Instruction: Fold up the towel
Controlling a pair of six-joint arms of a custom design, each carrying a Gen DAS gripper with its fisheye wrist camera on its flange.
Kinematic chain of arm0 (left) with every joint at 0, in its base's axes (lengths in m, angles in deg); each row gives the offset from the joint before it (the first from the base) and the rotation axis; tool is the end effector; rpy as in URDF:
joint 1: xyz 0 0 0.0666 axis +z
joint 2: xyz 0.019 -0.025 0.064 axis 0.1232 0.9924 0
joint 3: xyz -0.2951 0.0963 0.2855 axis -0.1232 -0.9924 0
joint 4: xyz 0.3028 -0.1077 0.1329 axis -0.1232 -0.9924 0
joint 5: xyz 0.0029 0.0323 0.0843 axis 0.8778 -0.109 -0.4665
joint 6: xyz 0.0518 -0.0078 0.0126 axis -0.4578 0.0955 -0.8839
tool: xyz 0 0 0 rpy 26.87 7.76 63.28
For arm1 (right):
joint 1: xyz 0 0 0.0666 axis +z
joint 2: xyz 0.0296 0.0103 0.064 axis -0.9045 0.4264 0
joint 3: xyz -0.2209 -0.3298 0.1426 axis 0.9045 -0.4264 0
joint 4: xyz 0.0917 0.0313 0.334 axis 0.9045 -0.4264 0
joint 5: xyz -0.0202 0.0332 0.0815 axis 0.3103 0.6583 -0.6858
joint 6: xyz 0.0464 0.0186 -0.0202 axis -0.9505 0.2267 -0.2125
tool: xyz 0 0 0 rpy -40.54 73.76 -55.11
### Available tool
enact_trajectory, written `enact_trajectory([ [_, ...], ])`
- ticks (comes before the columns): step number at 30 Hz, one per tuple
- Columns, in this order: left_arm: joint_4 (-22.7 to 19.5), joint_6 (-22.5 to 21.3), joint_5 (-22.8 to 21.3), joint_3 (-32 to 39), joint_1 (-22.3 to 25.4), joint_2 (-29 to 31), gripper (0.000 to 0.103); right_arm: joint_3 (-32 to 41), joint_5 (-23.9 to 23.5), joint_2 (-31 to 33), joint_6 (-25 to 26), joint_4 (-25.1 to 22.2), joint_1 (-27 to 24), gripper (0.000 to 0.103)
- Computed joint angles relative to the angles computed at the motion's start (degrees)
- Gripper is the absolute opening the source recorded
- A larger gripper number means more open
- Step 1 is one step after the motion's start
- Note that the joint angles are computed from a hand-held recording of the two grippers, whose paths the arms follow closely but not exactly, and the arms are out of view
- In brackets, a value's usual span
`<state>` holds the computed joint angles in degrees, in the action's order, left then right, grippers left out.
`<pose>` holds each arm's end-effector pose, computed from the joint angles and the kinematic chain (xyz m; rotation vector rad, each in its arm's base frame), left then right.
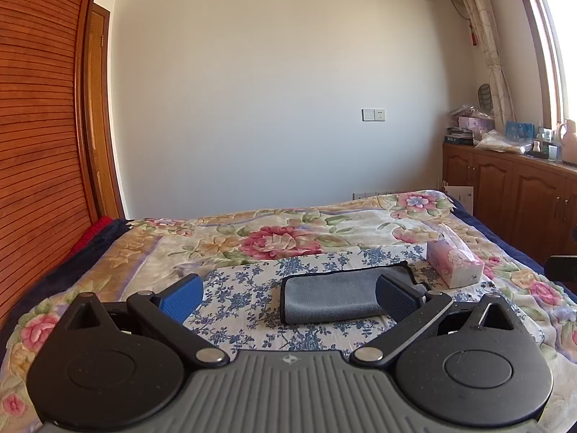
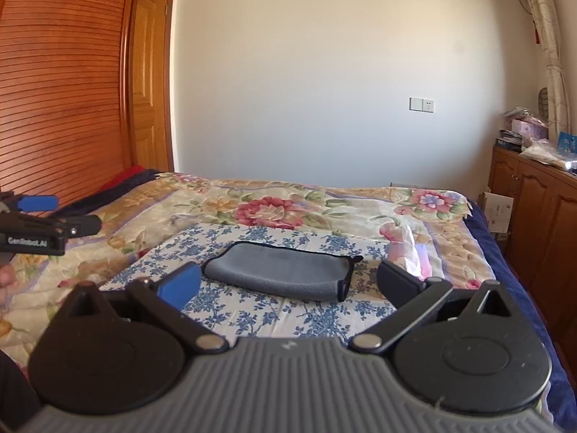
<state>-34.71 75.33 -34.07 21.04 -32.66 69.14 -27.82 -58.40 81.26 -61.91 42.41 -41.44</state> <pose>0.4626 -0.3606 0.3354 0.1813 1.8656 -0.0144 0.4617 0.1888 0.3301 -0.1212 1.9049 0.0983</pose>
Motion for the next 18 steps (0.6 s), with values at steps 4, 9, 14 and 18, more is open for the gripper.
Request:
enact_trajectory([
  [4, 1.04, 0.67, -0.62, -2.12, -0.36, -0.57, 0.103, -1.87, 1.44, -0.49, -0.03, 1.93, 0.34, 0.103],
  [9, 2.26, 0.55, -1.52, -4.09, -1.04, -0.8, 0.103, -4.05, 3.18, -0.76, 0.47, 5.27, 0.74, 0.103],
  [14, 4.38, -0.57, -2.31, -5.98, -1.58, -0.92, 0.103, -5.71, 4.25, -0.58, 0.01, 8.11, 0.9, 0.103],
  [18, 5.11, 0.05, -2.96, -7.09, -1.78, -0.98, 0.103, -6.46, 5.36, -0.35, 0.41, 9.24, 1.31, 0.103],
])
